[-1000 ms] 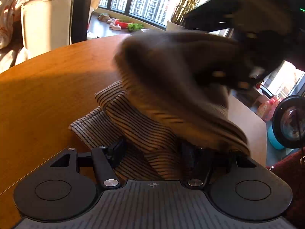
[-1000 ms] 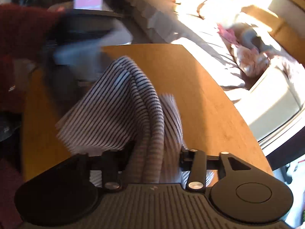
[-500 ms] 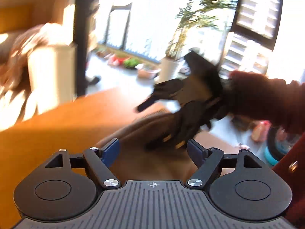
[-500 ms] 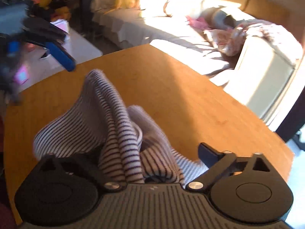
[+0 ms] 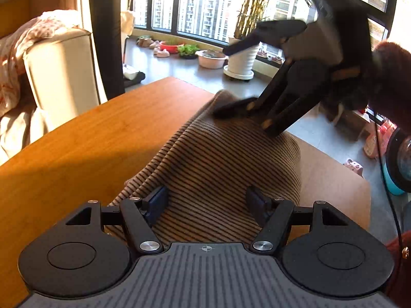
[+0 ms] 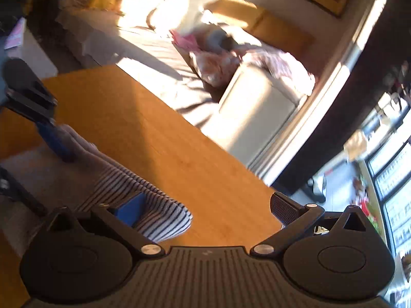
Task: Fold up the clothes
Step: 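Grasp the shirt end with the left tool while the right tool folds it over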
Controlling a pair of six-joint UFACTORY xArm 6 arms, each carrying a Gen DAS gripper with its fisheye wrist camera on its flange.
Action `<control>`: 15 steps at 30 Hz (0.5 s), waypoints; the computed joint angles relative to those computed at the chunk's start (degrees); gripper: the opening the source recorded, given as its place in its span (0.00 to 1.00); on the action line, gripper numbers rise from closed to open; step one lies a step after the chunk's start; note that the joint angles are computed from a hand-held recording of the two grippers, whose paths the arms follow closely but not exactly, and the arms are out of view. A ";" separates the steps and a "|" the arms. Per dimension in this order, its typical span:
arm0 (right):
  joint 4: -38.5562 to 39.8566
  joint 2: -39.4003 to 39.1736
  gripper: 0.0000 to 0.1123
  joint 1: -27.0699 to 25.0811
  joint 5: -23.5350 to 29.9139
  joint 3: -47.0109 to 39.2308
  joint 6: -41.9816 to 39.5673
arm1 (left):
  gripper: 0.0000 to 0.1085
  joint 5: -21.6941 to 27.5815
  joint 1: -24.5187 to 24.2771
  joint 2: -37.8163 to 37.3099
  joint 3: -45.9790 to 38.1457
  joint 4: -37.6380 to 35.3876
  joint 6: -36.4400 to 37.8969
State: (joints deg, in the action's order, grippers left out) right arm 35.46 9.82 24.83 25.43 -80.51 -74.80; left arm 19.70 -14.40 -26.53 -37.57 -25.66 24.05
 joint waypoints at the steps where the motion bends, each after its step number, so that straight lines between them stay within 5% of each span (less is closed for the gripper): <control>1: -1.38 1.31 0.92 0.70 -2.30 0.42 1.93 | 0.67 -0.01 0.18 0.23 -0.07 0.61 -0.91; 4: 5.64 3.61 0.92 3.07 -11.18 2.54 -3.22 | 0.68 -0.71 0.19 2.26 -1.27 0.54 -2.83; 8: 4.87 5.07 0.92 2.57 -9.90 0.56 3.04 | 0.69 -0.29 0.46 2.15 -1.41 -0.20 -2.45; 12: 4.26 3.12 0.92 4.00 -16.46 4.92 5.46 | 0.72 -0.79 0.26 3.47 -2.21 -1.12 -1.33; 15: 1.08 2.99 0.92 3.64 -16.38 5.47 12.05 | 0.74 -1.16 -0.17 2.23 -0.83 -0.23 -2.49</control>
